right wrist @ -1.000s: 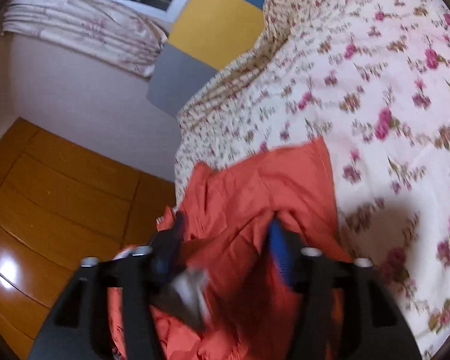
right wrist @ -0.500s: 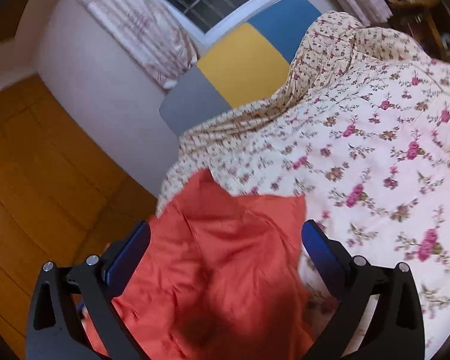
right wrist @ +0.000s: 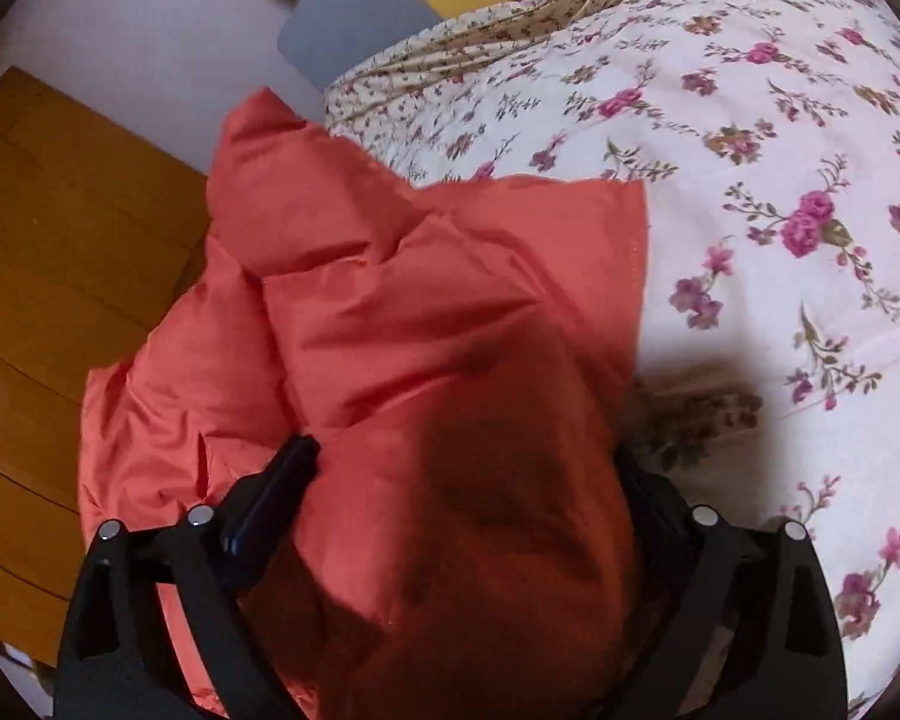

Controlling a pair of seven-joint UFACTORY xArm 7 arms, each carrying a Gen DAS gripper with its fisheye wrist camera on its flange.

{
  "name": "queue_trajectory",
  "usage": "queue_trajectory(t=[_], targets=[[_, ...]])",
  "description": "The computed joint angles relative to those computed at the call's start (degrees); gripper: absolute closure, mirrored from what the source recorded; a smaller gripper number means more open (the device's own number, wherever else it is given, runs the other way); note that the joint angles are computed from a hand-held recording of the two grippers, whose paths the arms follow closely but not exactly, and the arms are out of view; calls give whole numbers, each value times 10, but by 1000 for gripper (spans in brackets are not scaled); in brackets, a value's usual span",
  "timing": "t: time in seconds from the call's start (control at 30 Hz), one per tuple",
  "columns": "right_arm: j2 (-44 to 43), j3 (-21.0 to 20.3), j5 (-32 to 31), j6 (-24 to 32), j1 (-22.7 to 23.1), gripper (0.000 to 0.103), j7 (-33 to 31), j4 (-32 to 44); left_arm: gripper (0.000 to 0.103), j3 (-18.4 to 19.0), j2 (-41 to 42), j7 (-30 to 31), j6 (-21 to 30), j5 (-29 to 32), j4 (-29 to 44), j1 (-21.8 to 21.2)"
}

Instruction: Fold large clothes

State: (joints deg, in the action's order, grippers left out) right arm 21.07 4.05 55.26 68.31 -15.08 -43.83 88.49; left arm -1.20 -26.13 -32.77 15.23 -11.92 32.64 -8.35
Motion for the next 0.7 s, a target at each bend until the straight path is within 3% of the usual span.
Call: queue_trajectory(t=[0.13,0.17,0.2,0.3,0.4,0.7], targets=[[-7,-1,-2,37,-9,41,-13,-10,35,-8,1,21,13,16,10,-7],[-7,-3,2,47,-12,43,-12,-10,38,-6,-4,27,11,14,4,-12],[-12,-4,9,59,-17,47,-15,-18,47,9,-10,44,4,-2,-3,-31],[-37,-15,24,72,-25,48,-27,-54,58,30,-39,70,-13,-47,-30,-73],[-60,-31,28,88,-31,48,-43,-84,58,-3,-63,46,-3,-37,-43,-60],[-137,-89,30,140,-57,48,-85,-176,58,-62,-183,-40,40,-20,-110,-81]])
